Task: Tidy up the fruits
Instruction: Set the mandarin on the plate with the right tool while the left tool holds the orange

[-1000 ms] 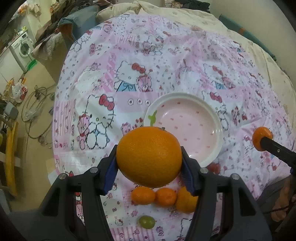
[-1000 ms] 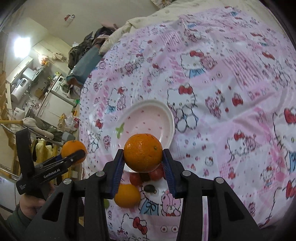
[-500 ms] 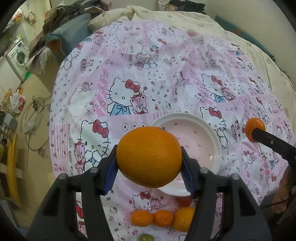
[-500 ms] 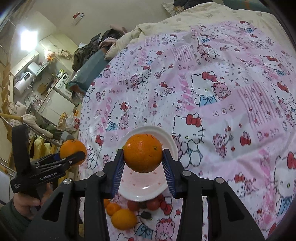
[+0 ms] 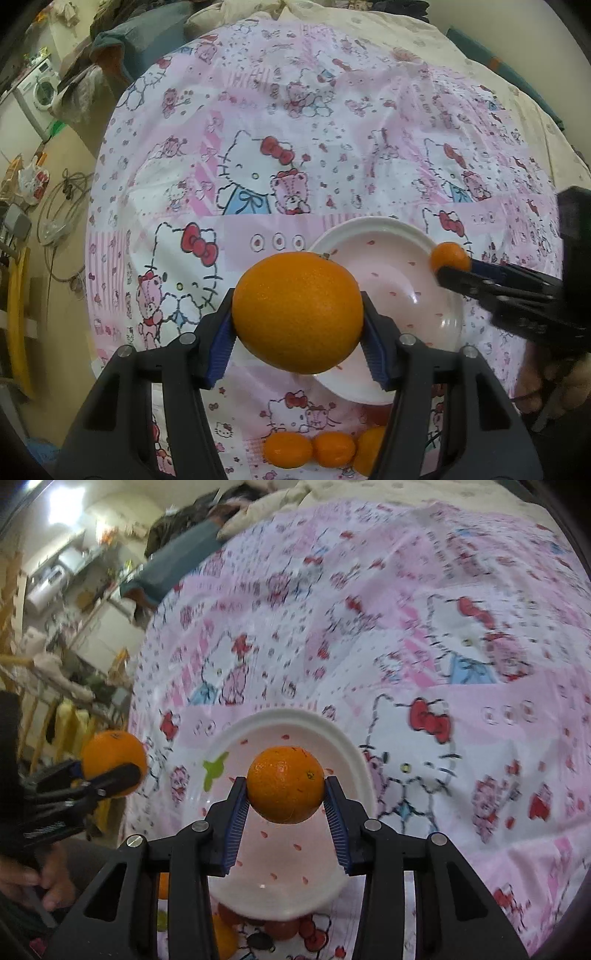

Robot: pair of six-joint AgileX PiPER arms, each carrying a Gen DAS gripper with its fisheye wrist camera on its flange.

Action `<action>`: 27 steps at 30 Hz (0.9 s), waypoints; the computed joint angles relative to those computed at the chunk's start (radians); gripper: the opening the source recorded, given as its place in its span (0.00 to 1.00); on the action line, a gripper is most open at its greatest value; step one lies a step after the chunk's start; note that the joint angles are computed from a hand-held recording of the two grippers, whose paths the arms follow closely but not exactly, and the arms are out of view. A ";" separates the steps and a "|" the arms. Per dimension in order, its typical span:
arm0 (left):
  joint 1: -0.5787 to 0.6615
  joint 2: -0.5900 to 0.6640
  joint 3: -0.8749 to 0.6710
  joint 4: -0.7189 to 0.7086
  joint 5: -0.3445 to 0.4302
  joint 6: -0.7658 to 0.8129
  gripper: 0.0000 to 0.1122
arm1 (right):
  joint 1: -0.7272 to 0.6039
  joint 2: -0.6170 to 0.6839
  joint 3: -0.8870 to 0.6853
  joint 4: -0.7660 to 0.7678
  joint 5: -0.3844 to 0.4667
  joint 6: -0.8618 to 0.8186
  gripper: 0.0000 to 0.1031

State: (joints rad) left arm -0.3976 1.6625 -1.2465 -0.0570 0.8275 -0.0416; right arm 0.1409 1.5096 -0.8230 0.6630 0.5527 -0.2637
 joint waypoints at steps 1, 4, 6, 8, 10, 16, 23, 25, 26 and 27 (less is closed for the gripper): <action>0.006 0.001 0.002 0.004 -0.002 0.001 0.50 | 0.014 0.021 -0.011 -0.012 -0.008 0.006 0.42; 0.020 0.007 0.001 -0.005 0.000 0.014 0.50 | 0.054 0.108 -0.058 -0.088 -0.037 0.053 0.42; 0.019 0.008 0.006 0.008 -0.003 0.010 0.50 | 0.078 0.164 -0.102 -0.227 -0.037 0.185 0.42; 0.021 0.013 0.006 0.006 -0.001 0.014 0.50 | 0.087 0.197 -0.127 -0.289 -0.018 0.235 0.42; 0.024 0.024 -0.004 -0.011 0.011 0.024 0.50 | 0.107 0.217 -0.144 -0.368 -0.002 0.295 0.42; 0.001 0.027 -0.004 0.024 -0.001 -0.024 0.50 | 0.143 0.233 -0.142 -0.449 -0.022 0.373 0.44; -0.008 0.023 0.019 0.066 -0.032 -0.055 0.50 | 0.121 0.222 -0.126 -0.373 -0.033 0.315 0.46; -0.004 0.024 0.024 0.069 -0.034 -0.061 0.50 | 0.107 0.217 -0.116 -0.283 -0.038 0.238 0.58; -0.003 0.025 0.025 0.071 -0.035 -0.063 0.50 | 0.104 0.208 -0.108 -0.261 -0.045 0.222 0.64; -0.003 0.025 0.027 0.075 -0.036 -0.067 0.50 | 0.108 0.195 -0.098 -0.271 -0.061 0.234 0.66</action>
